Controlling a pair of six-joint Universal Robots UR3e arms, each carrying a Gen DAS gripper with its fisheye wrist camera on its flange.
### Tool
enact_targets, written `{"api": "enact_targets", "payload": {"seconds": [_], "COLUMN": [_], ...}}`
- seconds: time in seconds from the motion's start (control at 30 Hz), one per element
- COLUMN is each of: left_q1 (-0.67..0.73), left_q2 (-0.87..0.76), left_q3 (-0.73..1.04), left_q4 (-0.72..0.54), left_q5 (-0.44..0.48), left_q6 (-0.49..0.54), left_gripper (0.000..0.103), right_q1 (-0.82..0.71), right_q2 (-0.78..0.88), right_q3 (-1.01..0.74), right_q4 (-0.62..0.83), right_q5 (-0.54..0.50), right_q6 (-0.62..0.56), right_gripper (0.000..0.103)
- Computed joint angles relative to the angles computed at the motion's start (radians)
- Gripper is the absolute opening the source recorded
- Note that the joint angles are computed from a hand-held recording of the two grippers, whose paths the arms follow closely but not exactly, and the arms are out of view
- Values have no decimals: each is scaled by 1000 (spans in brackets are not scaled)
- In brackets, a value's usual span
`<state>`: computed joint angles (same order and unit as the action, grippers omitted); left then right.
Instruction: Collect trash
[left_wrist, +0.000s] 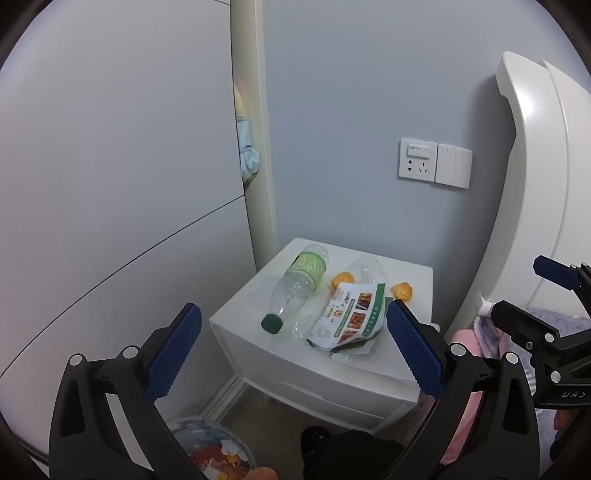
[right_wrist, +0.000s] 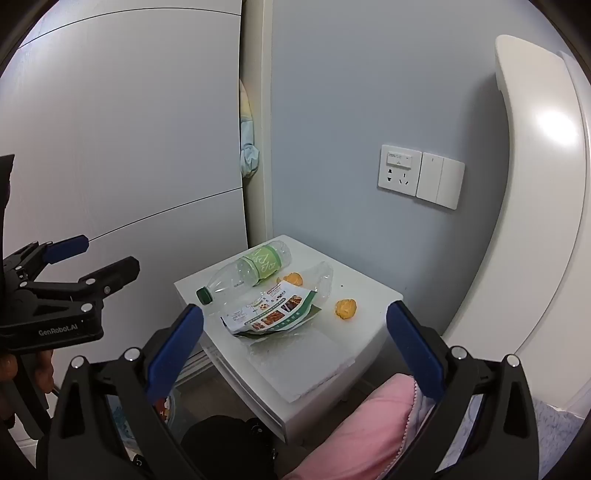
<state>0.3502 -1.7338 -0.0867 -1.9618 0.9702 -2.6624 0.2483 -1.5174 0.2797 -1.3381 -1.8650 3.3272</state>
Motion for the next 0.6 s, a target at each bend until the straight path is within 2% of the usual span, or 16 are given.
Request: {"api": "enact_targets", "payload": {"seconds": [0.2,0.3,0.37,0.43,0.47,0.5,0.6], "left_q1": [2,2,15,47,86,88,116], "left_q2": [34,95,80,63,38,12,13], "left_q3": [-85,-191,-149,-116,-36,21,38], "left_q4": [57,94,62,-1,-79,-116,-151], "left_q5": [1,-1,-16,-65,-106,-107,-132], "left_q6": [-24,-9,-6,28,55,58,85], "left_gripper": [97,97,97,97,97,97,97], "right_q1": [21,35,47,28,29,26,17], "right_q2": [2,16,49,28,28,23,21], "right_q3": [16,-3,-73,-24,-22,-19,-25], "right_q4": [-15,-6,35,5,4,4,12], "right_q5": [-20,-31,-45,-27,-29,-28,-15], "right_q6": [7,13,20,8,12,17,23], "right_gripper": [97,97,97,97,97,97,97]}}
